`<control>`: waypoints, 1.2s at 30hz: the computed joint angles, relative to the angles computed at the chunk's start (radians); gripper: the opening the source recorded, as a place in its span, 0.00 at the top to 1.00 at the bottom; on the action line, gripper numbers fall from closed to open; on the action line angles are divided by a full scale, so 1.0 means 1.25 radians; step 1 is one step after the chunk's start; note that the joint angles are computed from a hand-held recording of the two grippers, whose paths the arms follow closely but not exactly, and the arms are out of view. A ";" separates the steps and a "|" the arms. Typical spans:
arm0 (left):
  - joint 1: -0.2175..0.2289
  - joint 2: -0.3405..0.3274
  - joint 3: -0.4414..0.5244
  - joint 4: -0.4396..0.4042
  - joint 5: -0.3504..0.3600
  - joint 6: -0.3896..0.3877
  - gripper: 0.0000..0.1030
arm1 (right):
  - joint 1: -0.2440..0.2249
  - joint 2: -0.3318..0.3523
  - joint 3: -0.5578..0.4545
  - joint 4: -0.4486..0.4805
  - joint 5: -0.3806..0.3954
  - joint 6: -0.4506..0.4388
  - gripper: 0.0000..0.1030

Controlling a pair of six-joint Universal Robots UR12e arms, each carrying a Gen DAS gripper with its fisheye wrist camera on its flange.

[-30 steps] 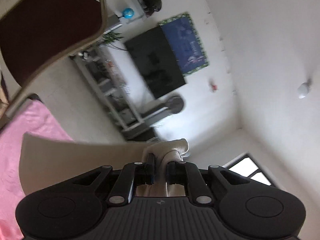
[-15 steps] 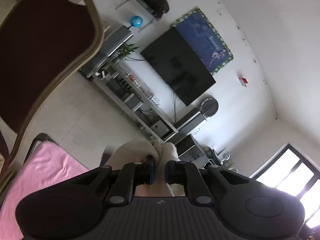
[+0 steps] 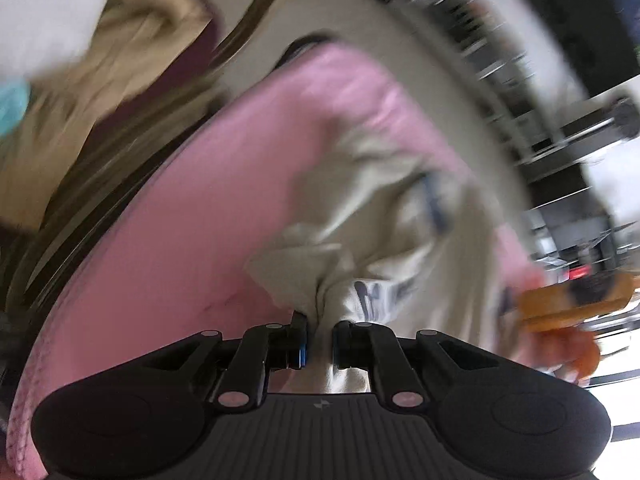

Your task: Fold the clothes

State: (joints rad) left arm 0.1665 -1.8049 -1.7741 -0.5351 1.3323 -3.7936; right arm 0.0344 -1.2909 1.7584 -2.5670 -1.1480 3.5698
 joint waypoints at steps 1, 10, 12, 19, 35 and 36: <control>-0.005 0.002 -0.001 -0.014 0.022 0.020 0.86 | -0.001 0.003 -0.003 0.050 -0.003 -0.015 0.93; -0.025 0.131 -0.120 0.062 0.139 0.228 0.42 | -0.068 -0.075 0.077 0.036 0.128 -0.052 0.50; -0.029 0.146 -0.152 0.088 0.123 0.210 0.33 | -0.081 -0.090 0.098 0.007 0.161 -0.046 0.49; -0.049 0.122 -0.208 0.091 0.049 0.111 0.33 | -0.067 -0.027 0.106 -0.052 0.140 0.019 0.56; -0.058 0.034 -0.179 0.198 0.079 0.113 0.99 | -0.033 0.039 0.087 -0.195 0.100 0.013 0.98; -0.054 0.048 -0.191 0.210 0.082 0.096 0.99 | -0.030 0.031 0.094 -0.220 0.086 0.001 0.98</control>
State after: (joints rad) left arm 0.0984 -1.7451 -2.0124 -0.2724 1.4351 -3.6733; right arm -0.0027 -1.2527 1.8765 -2.8422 -1.0411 3.5707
